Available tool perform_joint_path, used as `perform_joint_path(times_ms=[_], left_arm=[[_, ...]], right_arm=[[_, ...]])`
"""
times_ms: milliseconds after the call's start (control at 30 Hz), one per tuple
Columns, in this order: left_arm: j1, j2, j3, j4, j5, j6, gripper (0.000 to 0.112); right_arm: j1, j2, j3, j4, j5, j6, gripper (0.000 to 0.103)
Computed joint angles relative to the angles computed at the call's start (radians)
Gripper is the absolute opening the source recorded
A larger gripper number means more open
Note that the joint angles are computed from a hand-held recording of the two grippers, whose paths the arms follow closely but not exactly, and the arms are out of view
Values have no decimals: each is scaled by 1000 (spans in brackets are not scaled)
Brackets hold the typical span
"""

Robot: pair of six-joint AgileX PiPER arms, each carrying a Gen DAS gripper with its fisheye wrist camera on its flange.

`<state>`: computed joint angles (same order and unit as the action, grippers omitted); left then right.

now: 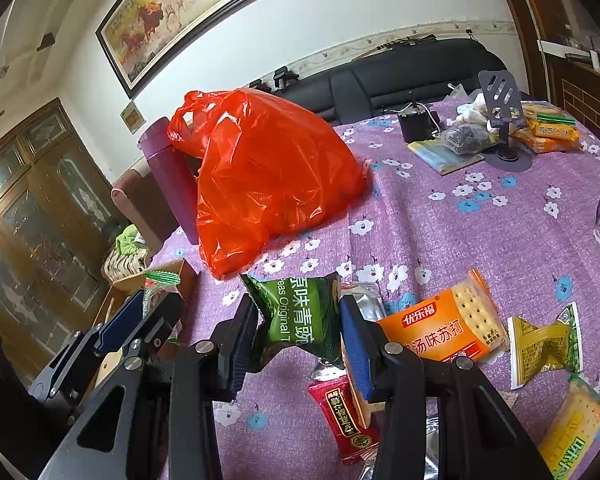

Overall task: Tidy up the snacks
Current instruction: 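Carry the pastry packet and green pea bag over the cardboard tray with both tools, then lower both tools into the tray and open them to release the packs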

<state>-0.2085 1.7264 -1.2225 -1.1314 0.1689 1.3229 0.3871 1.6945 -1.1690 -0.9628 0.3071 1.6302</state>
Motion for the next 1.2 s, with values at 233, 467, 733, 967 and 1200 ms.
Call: perform_joint_path(times_ms=[233,467,733,967,1200], left_arm=[[52,-46,35,23,58,-38,29],[186,-108,66,-49,166,23,29],[413,-79,-8,60,340,-67,29],[511,56,-191,280,464,-274,29],[537,153,-313,370,562,-379,29]], right_arm=[[28,-9,-1,-72,28,56,46],[89,-1,-25,-124,55,72,46],[251,68,-125,-144,91,-25,46],[358,176,-237,-45,51,-237,46],[353,235,-301,156,42,-446,46]])
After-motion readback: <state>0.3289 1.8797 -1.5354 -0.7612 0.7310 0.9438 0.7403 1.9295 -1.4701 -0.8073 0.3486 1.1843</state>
